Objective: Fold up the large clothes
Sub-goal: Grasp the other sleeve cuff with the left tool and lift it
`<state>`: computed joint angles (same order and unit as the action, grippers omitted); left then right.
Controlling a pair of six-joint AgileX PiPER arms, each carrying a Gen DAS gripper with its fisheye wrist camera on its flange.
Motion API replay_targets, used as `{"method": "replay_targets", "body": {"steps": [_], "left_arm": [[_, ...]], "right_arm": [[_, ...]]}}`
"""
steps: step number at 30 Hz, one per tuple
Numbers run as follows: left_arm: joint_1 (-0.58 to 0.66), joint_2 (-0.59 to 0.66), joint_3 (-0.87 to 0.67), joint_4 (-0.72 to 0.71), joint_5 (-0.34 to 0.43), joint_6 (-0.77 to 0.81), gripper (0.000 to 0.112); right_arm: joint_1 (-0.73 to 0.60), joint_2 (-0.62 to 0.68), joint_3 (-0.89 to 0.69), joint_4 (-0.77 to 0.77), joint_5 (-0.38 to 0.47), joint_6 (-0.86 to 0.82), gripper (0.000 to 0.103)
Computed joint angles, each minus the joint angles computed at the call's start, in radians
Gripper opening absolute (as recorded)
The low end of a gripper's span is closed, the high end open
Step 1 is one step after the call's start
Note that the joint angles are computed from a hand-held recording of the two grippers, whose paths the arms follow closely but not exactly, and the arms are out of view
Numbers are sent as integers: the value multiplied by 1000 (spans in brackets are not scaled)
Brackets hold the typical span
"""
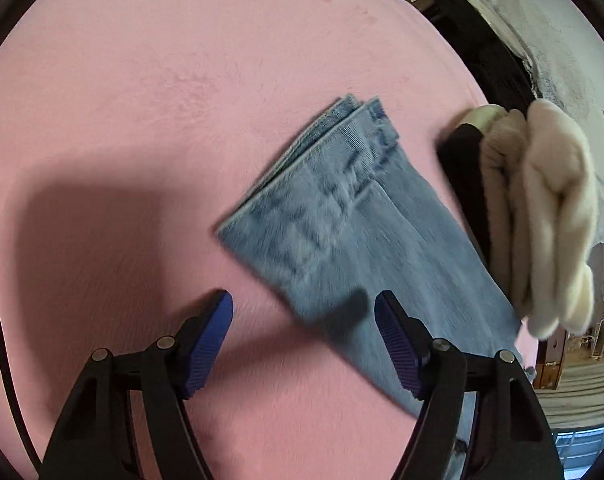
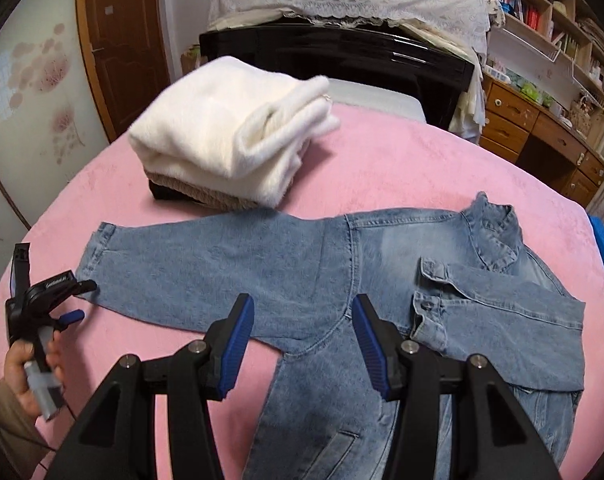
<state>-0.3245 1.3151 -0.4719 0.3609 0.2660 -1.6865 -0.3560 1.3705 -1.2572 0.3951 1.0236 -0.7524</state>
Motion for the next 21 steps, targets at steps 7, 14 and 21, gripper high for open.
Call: {"method": "replay_targets", "body": {"steps": [7,14,21], "left_arm": [[62,121,-111,5,-6,140,25],[-164,10,-316,208,345,-2,19],[-556,94,-793,389,738,79,19]], "right_arm": [[-24,-1,-21,-54,5,29,51],[-148,-11,-88,-22,76,-12,51],[-395,9,-138,142,145,-193,51]]}}
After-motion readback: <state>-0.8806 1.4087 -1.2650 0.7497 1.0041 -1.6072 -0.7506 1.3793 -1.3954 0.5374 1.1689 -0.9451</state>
